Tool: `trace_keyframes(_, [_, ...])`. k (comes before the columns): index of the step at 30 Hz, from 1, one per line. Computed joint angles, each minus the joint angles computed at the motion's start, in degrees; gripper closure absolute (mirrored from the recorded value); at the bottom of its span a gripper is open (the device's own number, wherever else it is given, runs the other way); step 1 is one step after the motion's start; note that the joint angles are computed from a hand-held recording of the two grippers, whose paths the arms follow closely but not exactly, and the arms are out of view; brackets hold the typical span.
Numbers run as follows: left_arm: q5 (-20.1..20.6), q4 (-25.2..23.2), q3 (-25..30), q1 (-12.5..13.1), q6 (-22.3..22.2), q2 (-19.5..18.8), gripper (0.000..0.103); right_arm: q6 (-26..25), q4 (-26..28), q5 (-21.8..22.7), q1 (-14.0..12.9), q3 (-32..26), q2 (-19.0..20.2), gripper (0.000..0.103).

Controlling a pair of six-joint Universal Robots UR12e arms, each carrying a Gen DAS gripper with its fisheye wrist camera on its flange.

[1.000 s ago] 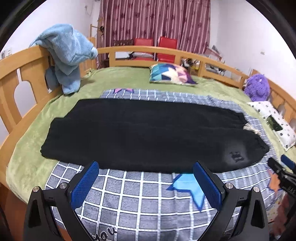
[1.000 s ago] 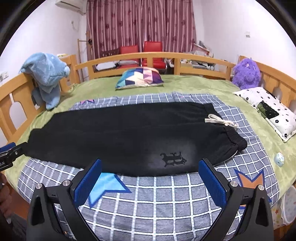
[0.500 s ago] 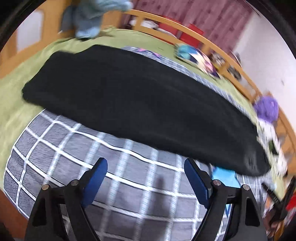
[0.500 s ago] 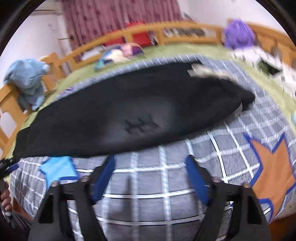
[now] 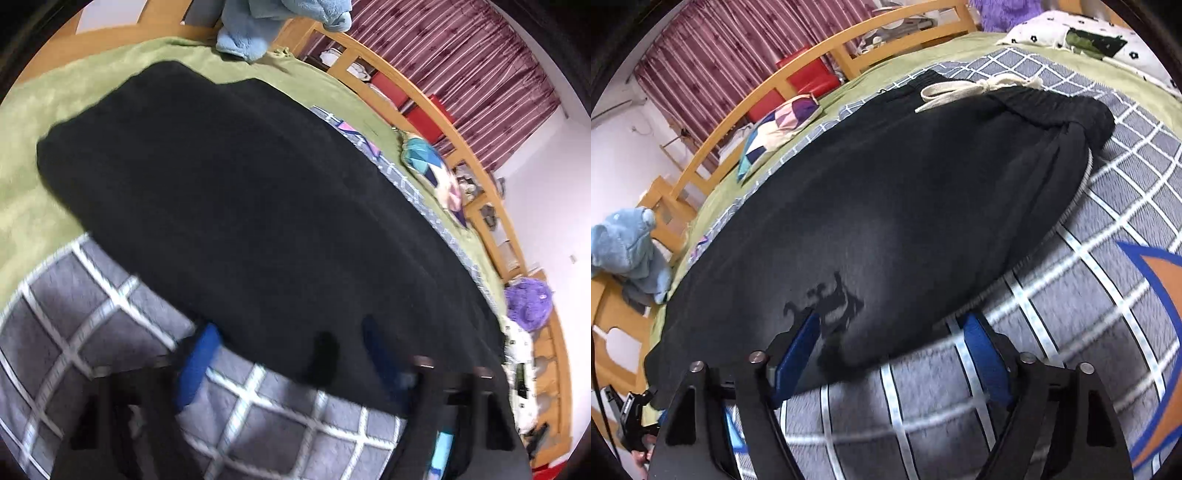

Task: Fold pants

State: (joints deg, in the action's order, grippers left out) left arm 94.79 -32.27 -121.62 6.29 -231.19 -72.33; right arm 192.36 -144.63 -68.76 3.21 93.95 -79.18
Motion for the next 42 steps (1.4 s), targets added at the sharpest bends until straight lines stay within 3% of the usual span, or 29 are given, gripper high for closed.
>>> trace_keyframes(1, [0.5, -2.1, 0.8, 0.3, -0.2, -0.2, 0.075, 0.2, 0.4, -1.1, 0.3, -0.6, 0.3, 0.074])
trace_keyframes(2, [0.9, -3.1, 1.5, 0.6, -0.1, -0.3, 0.093, -0.2, 2.9, 0.2, 0.2, -2.0, 0.8, 0.083])
trace_keyframes(7, [-1.9, 2.0, 3.2, 3.2, 5.7, -0.2, 0.093, -1.9, 1.9, 2.0, 0.7, -6.6, 2.1, 0.086])
trace_keyframes(12, [1.9, 3.8, 10.3, 2.7, 14.6, -5.8, 0.093, -5.9, 1.0, 1.2, 2.6, -16.1, 7.4, 0.089])
trace_keyframes(18, [4.9, 6.4, 19.1, 4.1, 19.9, -14.0, 0.093, -4.5, 3.8, 0.2, 4.8, -31.7, 17.1, 0.09])
trace_keyframes(19, [5.2, 6.6, 20.0, 4.1, 20.5, -14.9, 0.093, -3.6, 4.0, -0.6, 5.3, -35.0, 19.2, 0.089])
trace_keyframes(20, [5.8, 5.6, 22.0, 4.2, 21.3, -16.7, 0.091, -2.5, 4.7, -1.9, 5.8, -37.9, 21.0, 0.081])
trace_keyframes(23, [5.7, 0.8, 24.4, 4.0, 20.9, -19.1, 0.088, 0.7, 11.1, -3.9, 6.8, -46.4, 26.3, 0.07])
trace_keyframes(25, [4.7, -0.9, 24.1, 3.9, 20.4, -19.3, 0.078, 0.4, 11.0, -2.8, 6.7, -45.0, 26.2, 0.069])
trace_keyframes(27, [6.1, 0.3, 23.0, 3.0, 21.0, -19.1, 0.057, -3.2, 10.2, -4.7, 7.4, -42.3, 25.1, 0.06])
trace_keyframes(28, [7.3, 0.9, 22.4, 2.5, 21.6, -18.8, 0.041, -4.8, 9.0, -6.0, 7.7, -40.2, 24.1, 0.059])
trace_keyframes(29, [8.7, 1.9, 21.5, 1.8, 22.8, -18.2, 0.034, -6.2, 8.0, -7.0, 7.9, -38.2, 23.1, 0.057])
trace_keyframes(32, [9.5, 2.3, 19.3, 0.6, 25.0, -16.0, 0.029, -10.0, 5.8, -8.6, 7.9, -31.4, 19.5, 0.052])
trace_keyframes(38, [16.6, -6.1, 15.6, -1.9, 24.8, -11.9, 0.026, -13.4, 5.3, -9.5, 7.0, -20.9, 13.0, 0.05])
trace_keyframes(42, [15.0, -8.0, 14.3, -1.5, 24.5, -11.8, 0.024, -13.9, 5.8, -9.5, 6.2, -15.3, 9.2, 0.047])
